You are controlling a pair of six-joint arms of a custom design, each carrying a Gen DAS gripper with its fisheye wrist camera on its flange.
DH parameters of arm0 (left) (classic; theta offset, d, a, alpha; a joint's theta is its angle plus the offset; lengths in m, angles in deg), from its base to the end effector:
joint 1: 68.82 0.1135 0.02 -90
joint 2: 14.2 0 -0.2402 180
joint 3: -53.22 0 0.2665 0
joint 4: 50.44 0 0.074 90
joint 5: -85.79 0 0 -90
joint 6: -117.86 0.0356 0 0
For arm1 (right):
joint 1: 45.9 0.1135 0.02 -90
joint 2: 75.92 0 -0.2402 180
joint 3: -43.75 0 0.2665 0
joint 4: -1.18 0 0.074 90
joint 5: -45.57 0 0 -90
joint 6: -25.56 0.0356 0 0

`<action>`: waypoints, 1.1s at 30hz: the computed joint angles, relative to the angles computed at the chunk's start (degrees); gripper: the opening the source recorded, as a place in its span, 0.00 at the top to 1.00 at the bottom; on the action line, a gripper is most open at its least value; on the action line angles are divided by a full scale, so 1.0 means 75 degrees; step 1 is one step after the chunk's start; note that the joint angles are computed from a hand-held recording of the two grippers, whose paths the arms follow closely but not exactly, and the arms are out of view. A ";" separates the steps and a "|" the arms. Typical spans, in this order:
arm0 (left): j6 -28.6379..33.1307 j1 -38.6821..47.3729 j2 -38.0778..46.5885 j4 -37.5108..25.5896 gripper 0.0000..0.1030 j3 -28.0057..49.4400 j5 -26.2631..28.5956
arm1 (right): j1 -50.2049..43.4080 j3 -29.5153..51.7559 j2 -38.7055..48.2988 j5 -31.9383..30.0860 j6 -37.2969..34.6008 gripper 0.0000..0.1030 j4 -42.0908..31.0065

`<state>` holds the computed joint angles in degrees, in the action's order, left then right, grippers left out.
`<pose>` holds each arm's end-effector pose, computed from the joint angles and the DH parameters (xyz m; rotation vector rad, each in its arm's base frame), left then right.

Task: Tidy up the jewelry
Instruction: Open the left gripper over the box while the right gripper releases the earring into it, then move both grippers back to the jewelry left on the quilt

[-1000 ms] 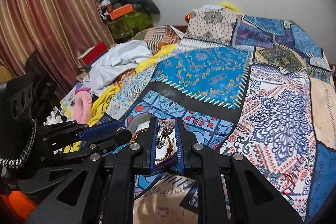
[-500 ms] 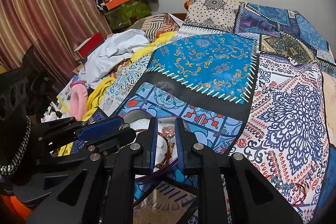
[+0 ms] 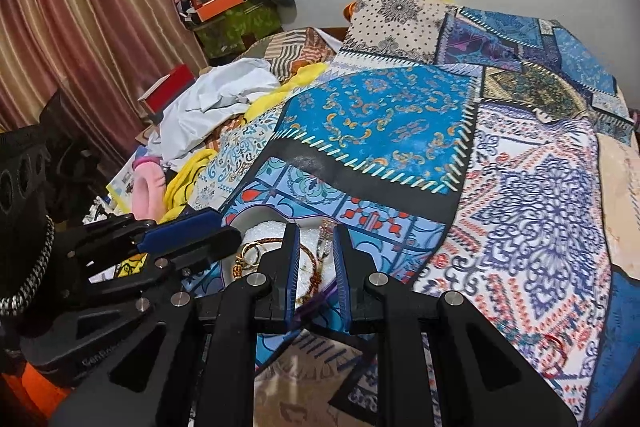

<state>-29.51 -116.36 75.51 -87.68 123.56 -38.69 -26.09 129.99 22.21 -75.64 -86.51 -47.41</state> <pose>0.2357 -0.2277 0.1790 -0.4144 2.2955 -0.1131 0.3383 0.1415 0.2055 -1.0803 2.3011 0.6948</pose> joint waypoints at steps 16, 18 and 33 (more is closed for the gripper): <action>-0.0293 -0.0710 0.0290 -0.1315 0.78 0.1316 -0.0790 | -0.1006 -0.0505 -0.1136 -0.0281 -0.0425 0.83 -0.0211; -0.0266 -0.0763 0.0463 -0.1409 0.74 0.1594 -0.0830 | -0.1177 -0.0548 -0.1258 -0.0336 -0.0514 0.83 -0.0245; 0.0479 -0.0858 0.2162 -0.1536 0.67 0.3744 -0.0506 | -0.3054 -0.0168 -0.0978 -0.0654 -0.0841 0.81 -0.0246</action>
<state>-25.91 -122.80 91.73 -99.19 151.65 -42.49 -48.99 128.73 14.88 -80.55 -92.82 -49.26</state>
